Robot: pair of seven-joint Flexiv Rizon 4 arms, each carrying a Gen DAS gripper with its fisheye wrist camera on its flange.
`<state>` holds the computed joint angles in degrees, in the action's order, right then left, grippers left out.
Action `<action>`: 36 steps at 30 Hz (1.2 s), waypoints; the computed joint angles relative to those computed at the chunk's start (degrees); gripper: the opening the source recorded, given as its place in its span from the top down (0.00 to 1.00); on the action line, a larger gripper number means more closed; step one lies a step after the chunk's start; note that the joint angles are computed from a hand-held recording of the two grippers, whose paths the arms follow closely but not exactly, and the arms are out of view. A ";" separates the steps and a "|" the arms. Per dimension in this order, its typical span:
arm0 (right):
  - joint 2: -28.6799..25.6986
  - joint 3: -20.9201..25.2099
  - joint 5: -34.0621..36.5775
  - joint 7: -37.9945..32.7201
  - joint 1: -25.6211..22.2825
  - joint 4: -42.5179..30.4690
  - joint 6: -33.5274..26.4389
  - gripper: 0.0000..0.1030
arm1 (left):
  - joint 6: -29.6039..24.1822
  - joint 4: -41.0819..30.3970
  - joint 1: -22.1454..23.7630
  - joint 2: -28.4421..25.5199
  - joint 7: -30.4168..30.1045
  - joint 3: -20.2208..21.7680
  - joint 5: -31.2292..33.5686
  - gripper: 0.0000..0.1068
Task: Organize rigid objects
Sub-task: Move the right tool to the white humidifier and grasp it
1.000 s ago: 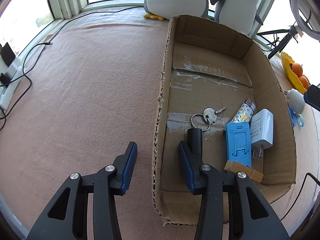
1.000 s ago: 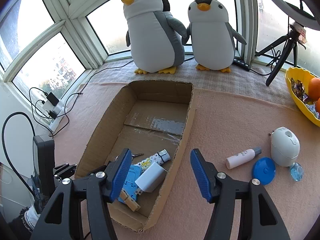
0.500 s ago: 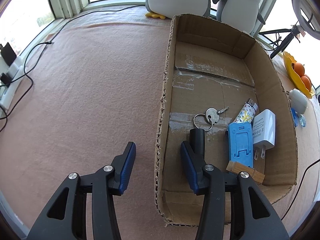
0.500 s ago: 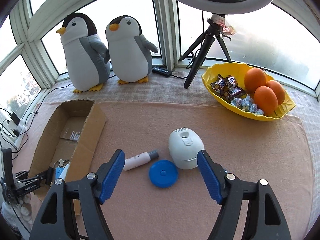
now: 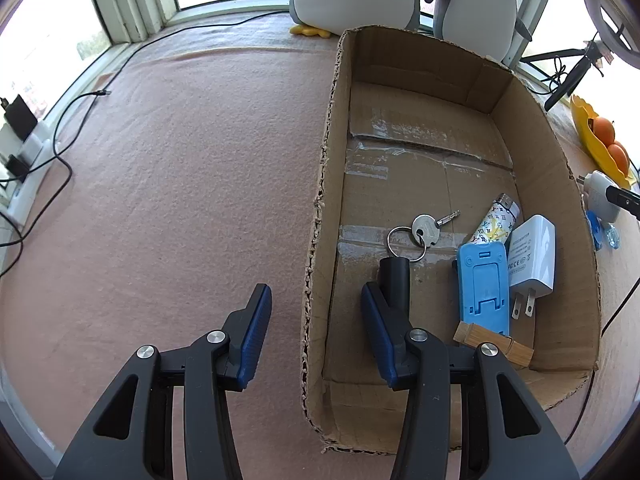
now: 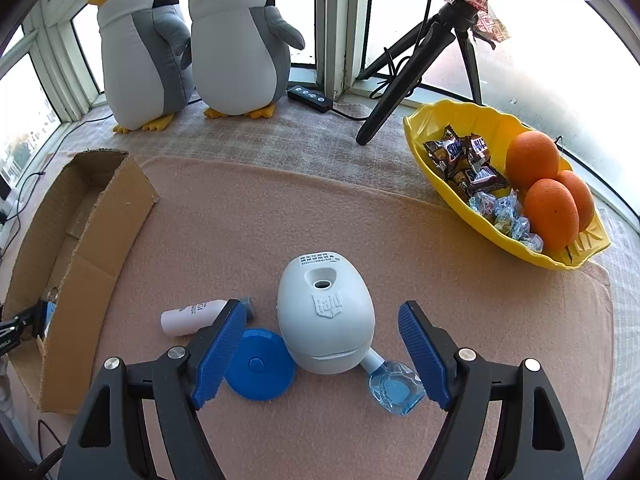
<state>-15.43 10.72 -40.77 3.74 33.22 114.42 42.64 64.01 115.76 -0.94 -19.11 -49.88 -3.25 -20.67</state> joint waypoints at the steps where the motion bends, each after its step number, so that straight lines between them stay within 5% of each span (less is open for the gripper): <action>1: -0.23 -0.06 0.06 -0.14 -0.06 -0.03 -0.07 0.27 | 0.09 0.06 -0.10 0.05 -0.16 0.06 0.14 0.56; 18: -2.71 -0.74 3.74 -3.62 -0.22 -1.63 -0.67 0.28 | -0.27 -0.15 0.12 -0.11 0.19 -0.11 -0.28 0.56; 27: -2.46 -0.69 4.78 -4.43 -1.23 -0.60 2.50 0.49 | -0.23 -0.17 0.10 -0.14 0.20 -0.07 -0.23 0.56; 36: -1.98 -1.18 3.19 -3.74 -0.99 0.22 3.40 0.49 | -0.26 -0.17 0.14 -0.14 0.22 -0.09 -0.28 0.56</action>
